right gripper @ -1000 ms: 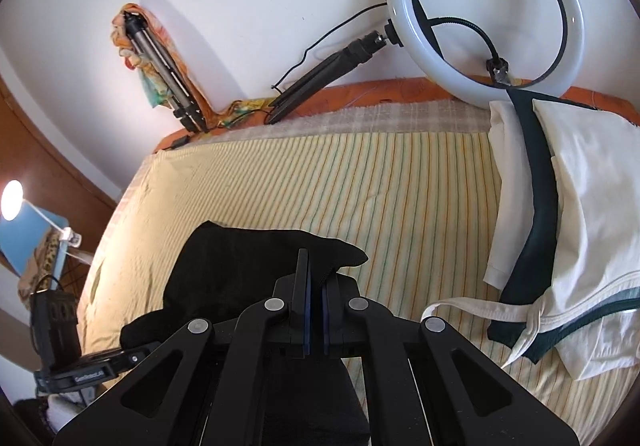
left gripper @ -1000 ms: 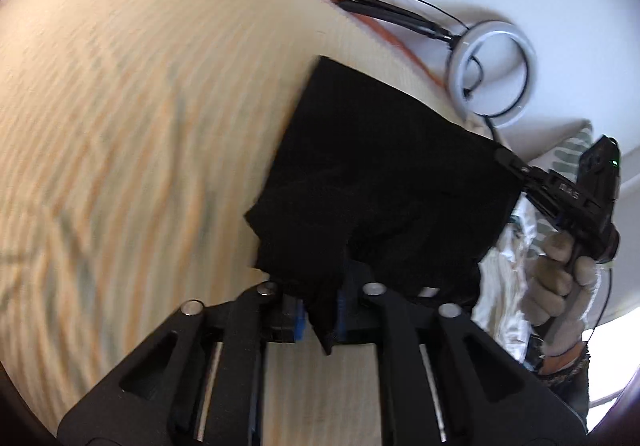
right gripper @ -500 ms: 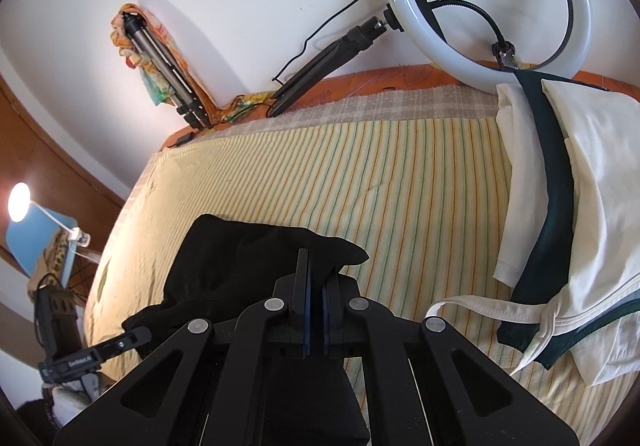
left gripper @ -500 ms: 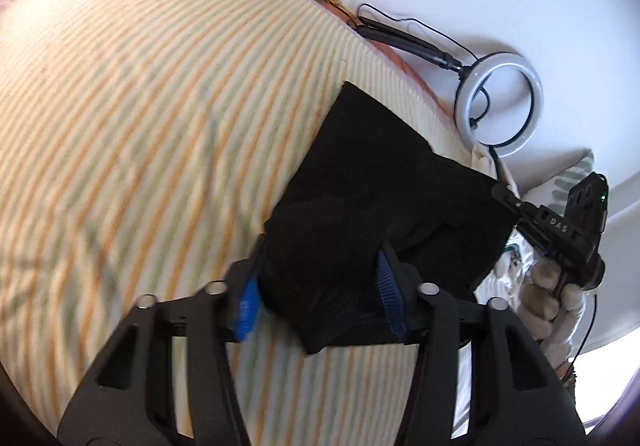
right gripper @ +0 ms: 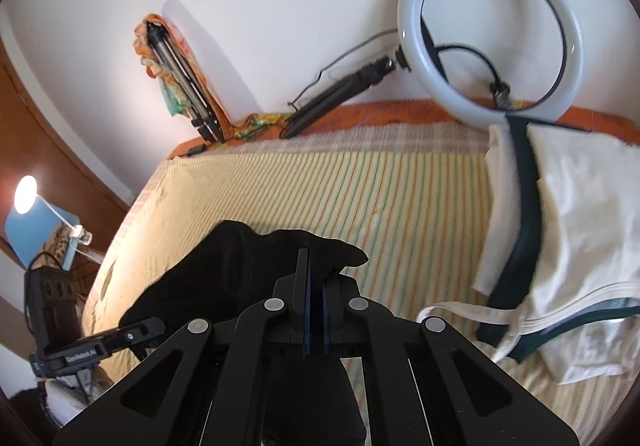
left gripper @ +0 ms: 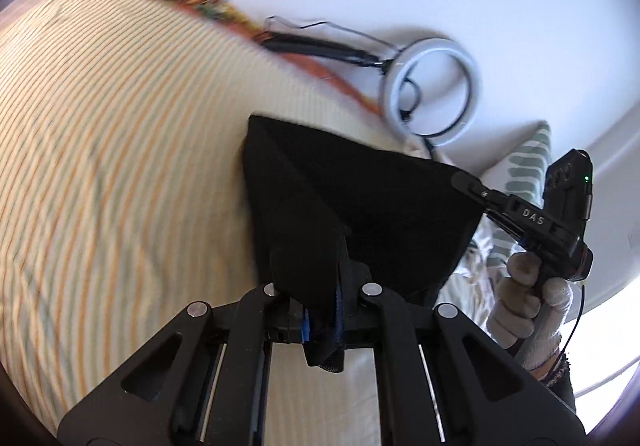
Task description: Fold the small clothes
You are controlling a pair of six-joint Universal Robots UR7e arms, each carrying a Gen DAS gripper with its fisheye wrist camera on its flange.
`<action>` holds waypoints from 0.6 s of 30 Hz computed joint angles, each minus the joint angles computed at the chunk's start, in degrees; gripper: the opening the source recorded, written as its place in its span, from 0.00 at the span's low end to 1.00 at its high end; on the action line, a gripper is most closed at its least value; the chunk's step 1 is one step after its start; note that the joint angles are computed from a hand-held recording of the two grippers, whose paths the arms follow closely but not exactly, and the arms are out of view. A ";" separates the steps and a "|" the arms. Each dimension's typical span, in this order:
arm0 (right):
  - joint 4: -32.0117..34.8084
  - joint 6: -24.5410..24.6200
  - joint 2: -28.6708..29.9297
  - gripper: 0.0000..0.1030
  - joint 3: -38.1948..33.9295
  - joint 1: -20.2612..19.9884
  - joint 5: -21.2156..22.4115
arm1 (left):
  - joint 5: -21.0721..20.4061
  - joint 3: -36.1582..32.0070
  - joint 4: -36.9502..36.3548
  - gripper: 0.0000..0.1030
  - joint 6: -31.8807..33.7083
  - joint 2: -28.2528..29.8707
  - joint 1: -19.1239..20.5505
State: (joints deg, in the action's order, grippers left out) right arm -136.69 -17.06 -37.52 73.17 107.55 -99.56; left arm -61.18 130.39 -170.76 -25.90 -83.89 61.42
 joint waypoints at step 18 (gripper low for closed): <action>0.29 -3.46 -6.03 0.02 -3.39 -3.30 -6.63 | -9.12 -16.53 -1.34 0.06 9.65 20.61 -1.50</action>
State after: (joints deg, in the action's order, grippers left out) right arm -136.40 -20.52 -43.56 69.78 104.24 -106.19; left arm -70.30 113.86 -172.09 -16.25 -63.28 59.92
